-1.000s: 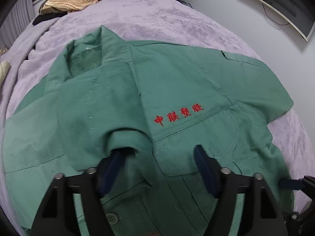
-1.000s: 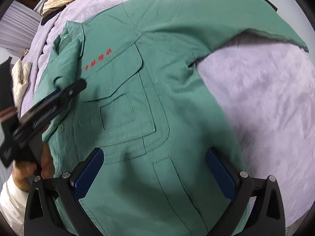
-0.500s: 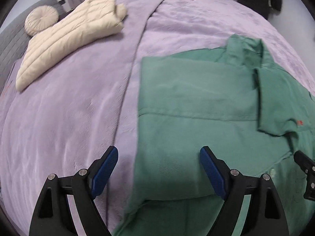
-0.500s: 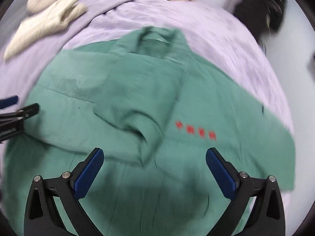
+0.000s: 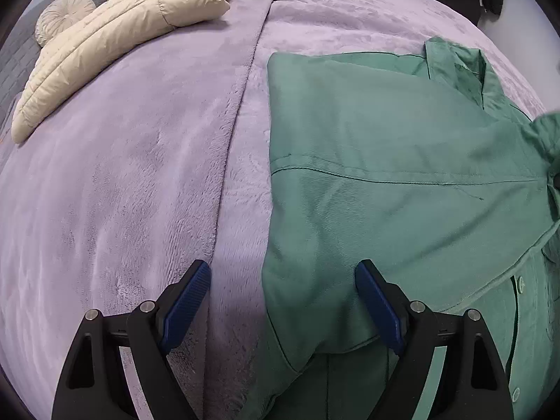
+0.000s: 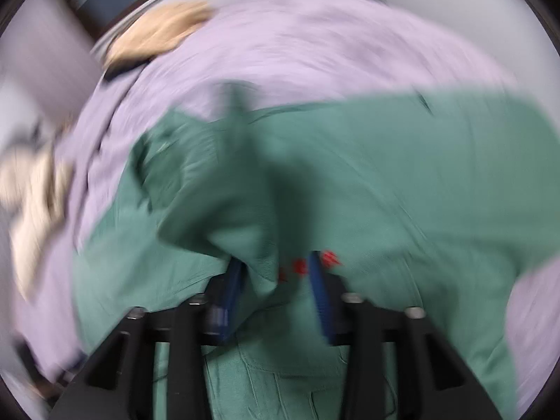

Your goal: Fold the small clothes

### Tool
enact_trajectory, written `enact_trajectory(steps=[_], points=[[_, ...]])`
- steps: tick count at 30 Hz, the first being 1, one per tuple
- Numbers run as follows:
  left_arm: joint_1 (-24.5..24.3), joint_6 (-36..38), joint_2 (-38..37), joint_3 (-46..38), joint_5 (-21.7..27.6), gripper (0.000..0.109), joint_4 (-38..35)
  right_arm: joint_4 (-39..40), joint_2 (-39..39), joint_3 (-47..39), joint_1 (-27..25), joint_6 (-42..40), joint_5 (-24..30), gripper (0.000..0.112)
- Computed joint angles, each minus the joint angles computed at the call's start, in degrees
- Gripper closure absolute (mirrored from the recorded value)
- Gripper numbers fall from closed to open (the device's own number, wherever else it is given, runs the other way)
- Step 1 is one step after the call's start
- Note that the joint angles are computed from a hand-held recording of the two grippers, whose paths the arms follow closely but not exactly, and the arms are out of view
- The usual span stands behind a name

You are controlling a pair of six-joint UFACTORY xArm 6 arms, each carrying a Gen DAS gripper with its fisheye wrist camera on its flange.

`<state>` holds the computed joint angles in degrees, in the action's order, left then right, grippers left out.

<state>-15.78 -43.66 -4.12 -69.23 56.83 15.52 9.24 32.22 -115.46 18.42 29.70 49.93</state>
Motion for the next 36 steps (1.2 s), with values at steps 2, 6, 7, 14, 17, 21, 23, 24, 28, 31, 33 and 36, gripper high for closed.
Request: enact_trajectory(steps=[2,6,7,14,17,21,23,24,28,31,33,36], points=[[0.46,1.79,0.38,-0.60,0.28,0.022,-1.13,6.43,-3.83,7.19,-2.32,3.39,-3.56,0.043],[2.66,7.17,2.26,-4.95,2.29,0.022,-5.26,23.89,-9.63,16.18,-2.30,-5.84,-5.65,0.043],[3.52,8.77,2.73,-5.84,1.46,0.022,-5.93,28.15,-10.05,16.64,-1.10,-9.52,-4.28,0.043],[10.06,17.99,16.44,-21.83,3.64,0.022,-13.84,53.52,-1.70,12.63,12.36,-20.10,2.36,0.042],[11.43,19.07,21.11,-26.90,5.38,0.023,-17.02,57.32,3.27,7.77,16.21,-19.11,-0.38,0.042],[12.59,24.16,21.89,-27.90,4.36,0.106,-23.49,58.65,9.21,1.20,17.82,-13.52,-2.81,0.096],[13.43,26.22,21.34,-28.09,3.73,0.106,-25.45,61.23,10.07,0.03,18.50,-14.56,-3.82,0.107],[13.86,27.98,20.62,-27.54,2.97,0.106,-26.02,61.67,10.44,-0.75,18.90,-15.46,-3.91,0.108],[16.01,34.07,18.98,-25.82,2.55,0.106,-28.57,63.93,12.84,-3.40,20.92,-16.02,-3.67,0.108],[16.50,34.92,19.13,-24.54,2.77,0.106,-27.87,59.68,14.77,-5.34,22.00,-13.85,-1.99,0.108],[16.18,34.94,18.29,-22.56,1.96,0.105,-26.66,58.19,13.88,-3.68,22.14,-13.74,-1.76,0.108],[15.90,33.79,17.94,-22.37,1.87,0.105,-25.33,56.75,13.44,-4.66,21.06,-13.04,2.67,0.104]])
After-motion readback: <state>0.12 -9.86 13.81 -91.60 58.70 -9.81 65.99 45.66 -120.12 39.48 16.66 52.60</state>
